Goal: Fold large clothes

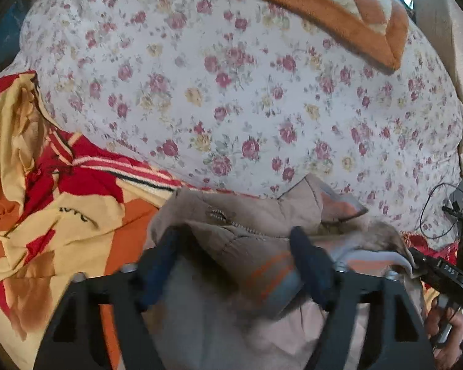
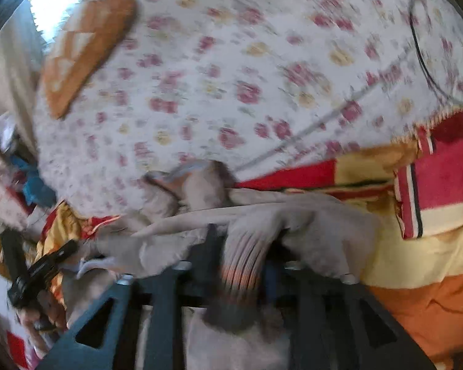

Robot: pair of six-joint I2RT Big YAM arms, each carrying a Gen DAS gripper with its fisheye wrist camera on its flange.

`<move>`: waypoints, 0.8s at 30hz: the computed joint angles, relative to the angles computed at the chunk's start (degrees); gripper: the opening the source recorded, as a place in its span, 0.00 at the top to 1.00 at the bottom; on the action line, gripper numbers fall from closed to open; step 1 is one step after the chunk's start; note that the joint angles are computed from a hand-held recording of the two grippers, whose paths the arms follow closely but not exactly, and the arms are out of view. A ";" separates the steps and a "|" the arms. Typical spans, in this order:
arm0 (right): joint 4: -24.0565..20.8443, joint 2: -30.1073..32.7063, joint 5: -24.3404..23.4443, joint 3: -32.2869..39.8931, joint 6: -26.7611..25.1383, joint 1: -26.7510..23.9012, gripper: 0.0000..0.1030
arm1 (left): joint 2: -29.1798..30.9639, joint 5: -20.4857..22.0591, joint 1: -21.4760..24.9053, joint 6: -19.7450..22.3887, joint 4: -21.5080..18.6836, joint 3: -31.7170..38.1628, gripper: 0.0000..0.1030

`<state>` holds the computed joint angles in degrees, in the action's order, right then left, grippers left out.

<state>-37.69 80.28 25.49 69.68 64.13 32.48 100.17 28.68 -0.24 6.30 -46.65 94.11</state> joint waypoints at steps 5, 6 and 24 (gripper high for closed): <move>0.67 -4.08 10.26 -4.57 6.65 6.24 0.40 | -2.61 -1.70 0.74 2.15 0.66 -1.52 0.21; -0.45 -4.58 12.28 -4.33 6.37 7.61 0.40 | -2.85 -2.42 0.78 2.78 -0.16 -1.48 0.21; -13.23 11.95 5.19 10.91 -0.95 5.14 0.53 | -9.47 -13.22 1.74 10.31 -4.55 -10.93 0.22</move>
